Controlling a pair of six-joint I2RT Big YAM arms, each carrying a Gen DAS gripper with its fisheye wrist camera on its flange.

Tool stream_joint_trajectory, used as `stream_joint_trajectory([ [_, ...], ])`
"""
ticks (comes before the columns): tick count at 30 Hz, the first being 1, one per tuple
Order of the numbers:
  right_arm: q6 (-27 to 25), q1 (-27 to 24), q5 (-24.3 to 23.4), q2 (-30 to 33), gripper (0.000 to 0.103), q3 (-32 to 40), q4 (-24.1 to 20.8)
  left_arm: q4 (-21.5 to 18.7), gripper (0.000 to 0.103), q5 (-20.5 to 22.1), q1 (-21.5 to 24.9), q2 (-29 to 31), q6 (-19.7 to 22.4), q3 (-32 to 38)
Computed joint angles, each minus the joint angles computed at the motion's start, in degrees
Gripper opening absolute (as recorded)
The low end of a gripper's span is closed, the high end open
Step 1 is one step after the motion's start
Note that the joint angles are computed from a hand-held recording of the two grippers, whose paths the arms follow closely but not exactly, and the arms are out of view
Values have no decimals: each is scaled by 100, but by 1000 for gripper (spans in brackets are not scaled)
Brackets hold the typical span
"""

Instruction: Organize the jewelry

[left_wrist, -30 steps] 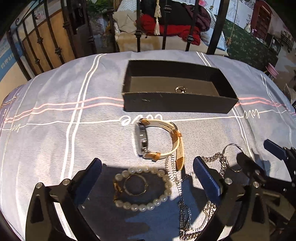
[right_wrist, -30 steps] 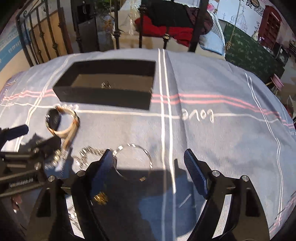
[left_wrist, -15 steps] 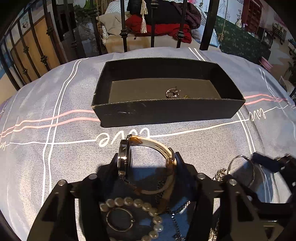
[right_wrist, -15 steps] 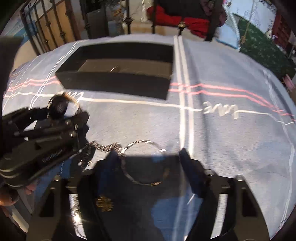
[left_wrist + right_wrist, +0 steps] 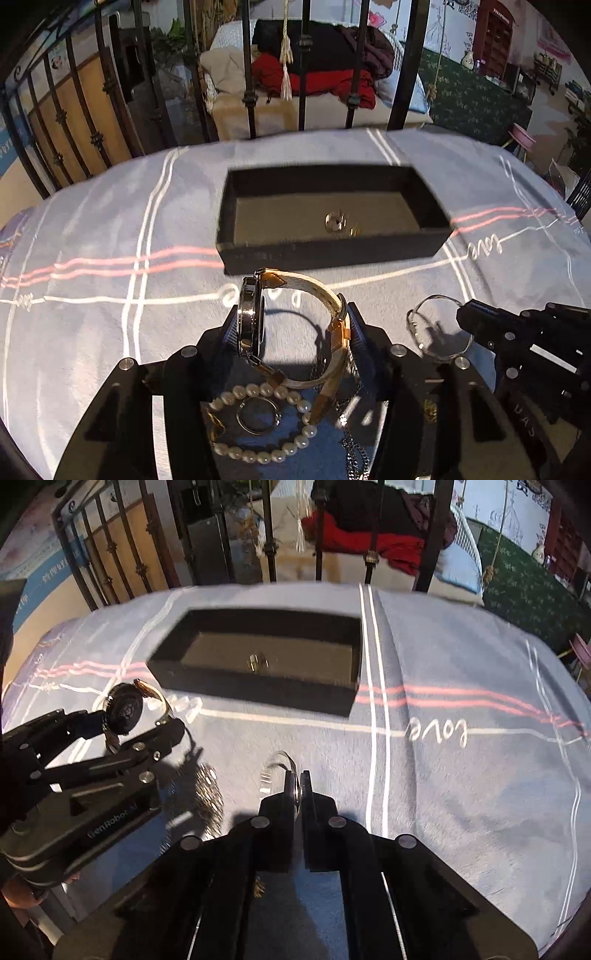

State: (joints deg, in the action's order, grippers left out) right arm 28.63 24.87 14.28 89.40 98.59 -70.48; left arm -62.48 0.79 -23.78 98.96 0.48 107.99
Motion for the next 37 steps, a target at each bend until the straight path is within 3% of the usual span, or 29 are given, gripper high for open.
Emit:
stream_joint_trajectory([
  [6,-317,-114,247,394,4,1031,-130,-138,54,-51,10,270,36,836],
  [15,-612,-414,234,1355,4,2632,-430,-765,54,-138,24,1250,16,2607],
  [24,-537,-597,6,1807,4,2976,-604,-1077,54,-93,73,1848,71,3355],
  [27,-508,-620,-56,1801,4,2867,-559,-1152,58,-149,64,1909,115,3402],
  [32,-448,-635,30,1736,4,2736,-565,-1199,83,-397,73,1894,-13,3428],
  [34,-412,-657,-7,1678,10,2671,-567,-1272,88,-400,96,1872,-74,3456],
  [37,-371,-632,203,1533,44,2556,-604,-1281,91,-393,137,1708,-124,3291],
])
